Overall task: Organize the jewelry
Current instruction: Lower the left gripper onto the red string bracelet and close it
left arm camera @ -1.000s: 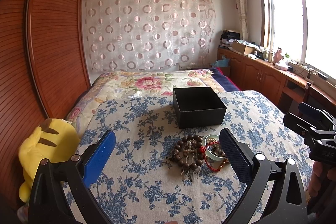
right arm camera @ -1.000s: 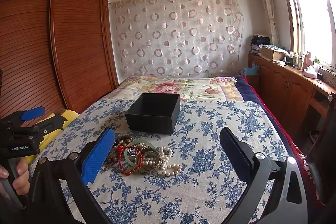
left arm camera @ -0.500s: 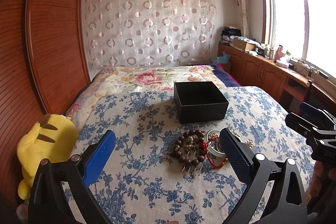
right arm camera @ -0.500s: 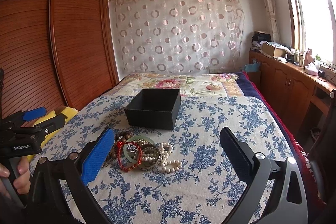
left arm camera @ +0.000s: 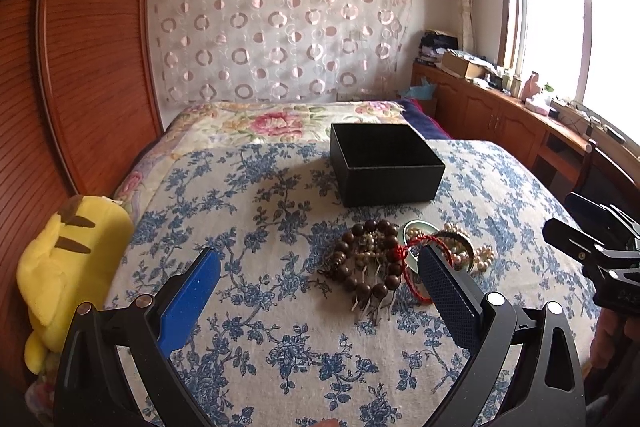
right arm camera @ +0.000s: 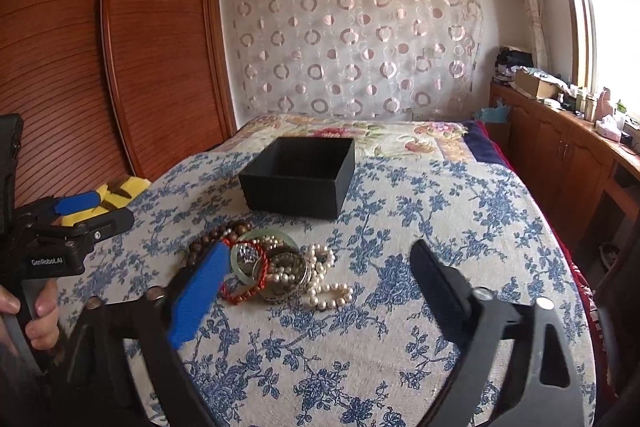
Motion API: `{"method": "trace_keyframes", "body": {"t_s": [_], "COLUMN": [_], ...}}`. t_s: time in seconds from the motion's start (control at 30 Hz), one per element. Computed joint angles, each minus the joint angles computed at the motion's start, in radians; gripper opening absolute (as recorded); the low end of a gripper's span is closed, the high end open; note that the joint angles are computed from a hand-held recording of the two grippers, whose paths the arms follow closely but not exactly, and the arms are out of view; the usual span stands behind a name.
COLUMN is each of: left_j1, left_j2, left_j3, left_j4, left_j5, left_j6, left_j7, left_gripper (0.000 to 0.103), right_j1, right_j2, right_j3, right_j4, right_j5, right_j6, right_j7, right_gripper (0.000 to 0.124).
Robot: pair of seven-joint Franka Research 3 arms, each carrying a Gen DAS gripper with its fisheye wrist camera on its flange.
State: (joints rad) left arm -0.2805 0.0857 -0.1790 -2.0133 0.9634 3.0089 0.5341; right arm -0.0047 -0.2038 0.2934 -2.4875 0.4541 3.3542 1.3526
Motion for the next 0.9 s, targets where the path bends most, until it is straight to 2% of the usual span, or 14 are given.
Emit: {"method": "trace_keyframes", "body": {"t_s": [0.2, 0.27, 0.33, 0.4, 0.47, 0.5, 0.57, 0.63, 0.7, 0.83, 0.9], "left_j1": [0.007, 0.015, 0.017, 0.031, 0.041, 0.053, 0.039, 0.032, 0.014, 0.019, 0.005], "left_j2": [0.040, 0.061, 0.083, 0.104, 0.126, 0.136, 0.157, 0.177, 0.192, 0.237, 0.258], "left_j3": [-0.019, -0.039, -0.057, -0.087, -0.116, -0.138, -0.136, -0.141, -0.131, -0.156, -0.146], "left_j4": [0.012, 0.021, 0.033, 0.046, 0.065, 0.073, 0.096, 0.118, 0.140, 0.194, 0.220], "left_j5": [-0.144, -0.237, -0.319, -0.415, -0.499, -0.550, -0.587, -0.627, -0.642, -0.716, -0.724], "left_j6": [0.030, 0.033, 0.027, 0.025, 0.007, 0.001, -0.015, -0.026, -0.044, -0.075, -0.088], "left_j7": [0.160, 0.263, 0.359, 0.472, 0.571, 0.627, 0.680, 0.735, 0.764, 0.860, 0.874], "left_gripper": [0.095, 0.095, 0.095, 0.089, 0.075, 0.072, 0.063, 0.057, 0.047, 0.030, 0.028], "right_j1": [0.133, 0.191, 0.216, 0.228, 0.250, 0.240, 0.264, 0.260, 0.302, 0.371, 0.480], "right_j2": [0.019, 0.026, 0.033, 0.037, 0.040, 0.042, 0.043, 0.045, 0.050, 0.060, 0.062], "right_j3": [-0.144, -0.207, -0.238, -0.254, -0.280, -0.271, -0.298, -0.296, -0.340, -0.407, -0.515], "right_j4": [-0.001, -0.002, 0.000, -0.001, -0.001, -0.001, -0.002, -0.001, 0.001, 0.007, 0.012], "right_j5": [-0.053, -0.070, -0.083, -0.093, -0.101, -0.102, -0.108, -0.110, -0.114, -0.121, -0.121], "right_j6": [-0.022, -0.029, -0.038, -0.041, -0.044, -0.045, -0.047, -0.048, -0.049, -0.053, -0.062], "right_j7": [0.010, 0.017, 0.022, 0.024, 0.026, 0.027, 0.028, 0.030, 0.029, 0.022, 0.011], "right_gripper": [0.072, 0.068, 0.065, 0.063, 0.063, 0.063, 0.063, 0.063, 0.063, 0.063, 0.063]}}
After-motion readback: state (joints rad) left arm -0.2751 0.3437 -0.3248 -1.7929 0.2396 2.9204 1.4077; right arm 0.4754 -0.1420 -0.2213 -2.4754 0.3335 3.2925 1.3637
